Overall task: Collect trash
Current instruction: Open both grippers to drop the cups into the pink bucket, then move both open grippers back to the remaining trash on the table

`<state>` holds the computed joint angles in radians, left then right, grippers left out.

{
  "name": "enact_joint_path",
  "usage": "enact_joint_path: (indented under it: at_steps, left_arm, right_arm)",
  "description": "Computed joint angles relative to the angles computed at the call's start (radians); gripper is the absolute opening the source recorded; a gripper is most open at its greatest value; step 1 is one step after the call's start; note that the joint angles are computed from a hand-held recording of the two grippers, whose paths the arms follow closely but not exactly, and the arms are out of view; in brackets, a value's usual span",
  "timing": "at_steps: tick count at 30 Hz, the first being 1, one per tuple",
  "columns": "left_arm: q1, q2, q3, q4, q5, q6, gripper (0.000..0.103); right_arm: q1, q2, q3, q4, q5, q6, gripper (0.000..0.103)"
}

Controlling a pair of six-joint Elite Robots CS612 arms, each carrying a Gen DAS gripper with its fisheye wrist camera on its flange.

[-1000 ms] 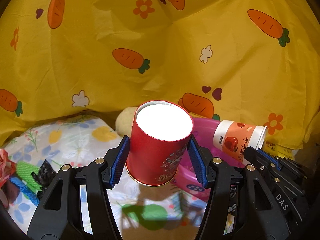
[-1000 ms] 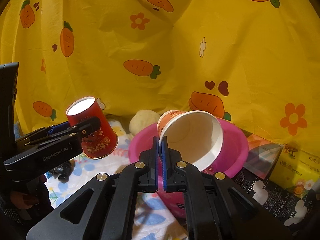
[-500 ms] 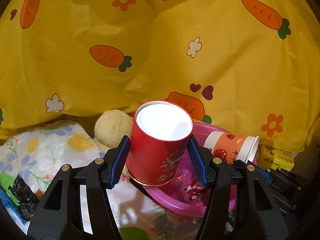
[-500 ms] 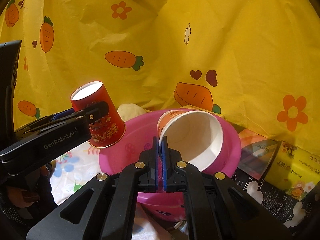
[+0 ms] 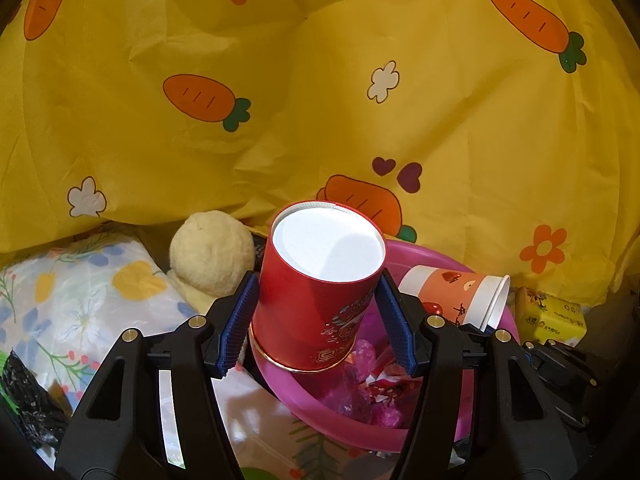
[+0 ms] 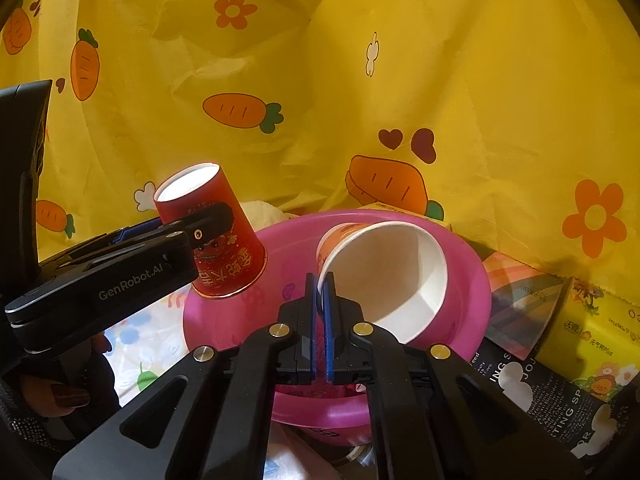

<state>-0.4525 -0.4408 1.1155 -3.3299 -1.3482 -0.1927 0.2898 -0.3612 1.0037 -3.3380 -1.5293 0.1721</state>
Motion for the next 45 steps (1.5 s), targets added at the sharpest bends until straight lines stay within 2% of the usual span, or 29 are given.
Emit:
enact_joint_path:
  at_steps: [11, 16, 19, 20, 23, 24, 28, 35, 39, 45]
  left_arm:
    - [0.006, 0.013, -0.018, 0.004, -0.051, 0.012, 0.059]
    - [0.013, 0.017, -0.026, -0.005, -0.087, -0.015, 0.06]
    - [0.017, 0.018, -0.027, -0.013, -0.102, -0.02, 0.074]
    - [0.016, 0.018, -0.025, -0.02, -0.097, -0.023, 0.079]
    - [0.017, 0.017, -0.021, -0.032, -0.087, -0.04, 0.084]
    - [0.017, 0.015, -0.019, -0.031, -0.079, -0.045, 0.086]
    - [0.016, 0.006, 0.003, -0.054, -0.022, -0.064, 0.096]
    - [0.012, -0.033, 0.084, -0.076, 0.1, -0.078, 0.097]
    - [0.006, -0.061, 0.147, -0.103, 0.171, -0.091, 0.097]
    - [-0.009, -0.101, 0.236, -0.149, 0.281, -0.084, 0.097]
  right_arm:
    - [0.001, 0.005, -0.01, 0.006, -0.013, -0.002, 0.004]
    - [0.003, 0.007, -0.015, 0.002, -0.03, -0.006, 0.004]
    - [0.001, 0.008, -0.018, 0.005, -0.029, 0.001, 0.005]
    - [0.001, 0.008, -0.018, 0.006, -0.031, 0.002, 0.011]
    - [0.0, 0.008, -0.012, -0.014, -0.032, 0.009, 0.038]
    - [0.0, 0.007, -0.01, -0.022, -0.035, 0.009, 0.044]
    - [-0.001, 0.002, 0.002, -0.05, -0.037, 0.019, 0.053]
    - [0.005, -0.005, 0.025, -0.102, -0.055, 0.029, 0.08]
    - [0.012, -0.01, 0.04, -0.115, -0.056, 0.022, 0.087]
    - [0.022, -0.022, 0.067, -0.128, -0.047, 0.013, 0.088]
